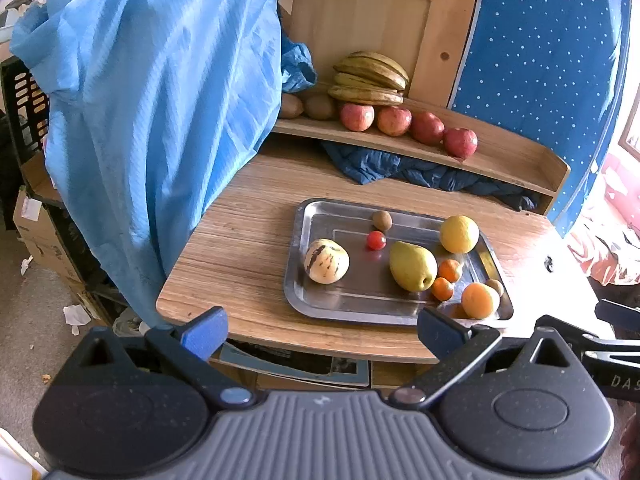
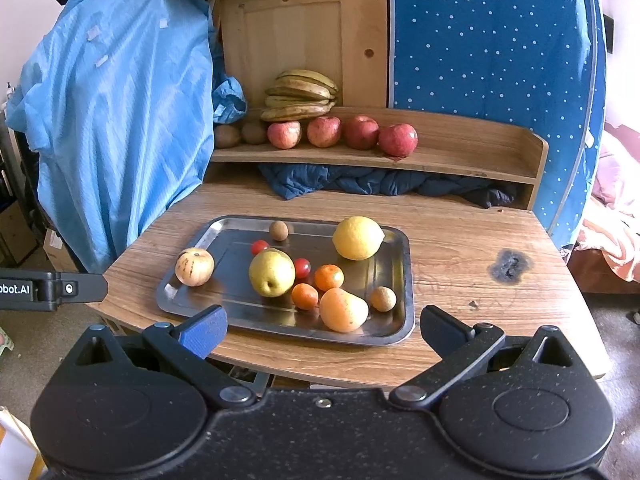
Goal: Organize fruits
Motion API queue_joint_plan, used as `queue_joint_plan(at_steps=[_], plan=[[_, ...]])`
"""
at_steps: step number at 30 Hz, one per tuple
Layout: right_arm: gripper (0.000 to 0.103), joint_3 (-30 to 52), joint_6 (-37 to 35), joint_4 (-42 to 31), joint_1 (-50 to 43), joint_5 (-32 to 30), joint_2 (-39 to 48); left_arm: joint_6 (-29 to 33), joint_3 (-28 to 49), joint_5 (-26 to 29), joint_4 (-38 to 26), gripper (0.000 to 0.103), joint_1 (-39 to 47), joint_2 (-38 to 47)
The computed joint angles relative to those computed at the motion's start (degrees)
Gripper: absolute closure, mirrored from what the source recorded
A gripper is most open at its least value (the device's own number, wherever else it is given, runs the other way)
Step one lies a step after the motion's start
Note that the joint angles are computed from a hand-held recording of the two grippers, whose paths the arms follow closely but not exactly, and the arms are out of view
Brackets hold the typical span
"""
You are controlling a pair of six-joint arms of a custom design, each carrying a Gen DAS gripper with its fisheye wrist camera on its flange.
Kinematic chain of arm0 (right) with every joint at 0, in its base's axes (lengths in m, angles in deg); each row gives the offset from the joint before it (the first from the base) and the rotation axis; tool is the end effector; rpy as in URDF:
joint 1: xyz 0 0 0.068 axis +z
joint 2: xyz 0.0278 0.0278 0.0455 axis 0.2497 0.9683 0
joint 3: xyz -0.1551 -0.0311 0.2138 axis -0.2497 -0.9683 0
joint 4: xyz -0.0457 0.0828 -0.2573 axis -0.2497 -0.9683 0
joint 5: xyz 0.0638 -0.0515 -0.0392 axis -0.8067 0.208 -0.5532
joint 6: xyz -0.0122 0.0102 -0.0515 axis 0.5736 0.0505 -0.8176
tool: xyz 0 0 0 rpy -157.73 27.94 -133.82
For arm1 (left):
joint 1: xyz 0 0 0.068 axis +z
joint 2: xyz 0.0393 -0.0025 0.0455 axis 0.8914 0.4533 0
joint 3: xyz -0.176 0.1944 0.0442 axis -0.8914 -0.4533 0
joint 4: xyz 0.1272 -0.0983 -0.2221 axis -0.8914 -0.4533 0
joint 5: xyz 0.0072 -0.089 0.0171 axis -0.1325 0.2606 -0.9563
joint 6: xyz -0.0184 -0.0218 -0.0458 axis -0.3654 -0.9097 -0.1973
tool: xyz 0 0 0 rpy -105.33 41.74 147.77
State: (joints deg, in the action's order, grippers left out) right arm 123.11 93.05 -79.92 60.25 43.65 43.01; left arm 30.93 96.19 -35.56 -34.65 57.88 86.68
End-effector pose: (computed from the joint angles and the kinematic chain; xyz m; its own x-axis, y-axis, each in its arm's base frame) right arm 0.2661 0.2458 0.1724 -0.6964 0.0829 -0.7129 0.0865 0.9958 0.0314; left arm 0.3082 -0.0353 0.1006 -0.6820 0.0003 -0.7313 0.1995 0.9621 -0.1856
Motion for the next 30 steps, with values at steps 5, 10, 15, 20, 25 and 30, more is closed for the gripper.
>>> queue_joint_plan(at_steps=[5,10,15,20,25,30], plan=[[0.001,0.12,-0.02,0.17,-0.20,-0.10,0.30,0.08,0.08,-0.30,-0.18,0.001,-0.16,0.05],[0.001,0.33,-0.26,0.19,-0.38,-0.32,0.49,0.45,1.56,-0.22,-1.82,0.001,-0.08,1.08],[0.001,0.89,-0.31,0.15,-0.57,-0.55,1.17,0.80,2.43,-0.29,-2.75,0.001,0.15,2.03],[0.001,1.91,-0.46,0.15,-0.94,-1.10,2.45,1.01,2.92,-0.39,-3.26,0.001,0.28,2.39],[0.001,2.34,-0.41,-0.10,-1.05,-1.41,2.91,1.59,3.88,0.26,-3.66,0.001,0.81,3.28],[0.001,2.67,-0.53,-0.11,-1.22,-1.62,3.36,1.57,4.19,1.94,-3.02,0.001,1.37,3.95]])
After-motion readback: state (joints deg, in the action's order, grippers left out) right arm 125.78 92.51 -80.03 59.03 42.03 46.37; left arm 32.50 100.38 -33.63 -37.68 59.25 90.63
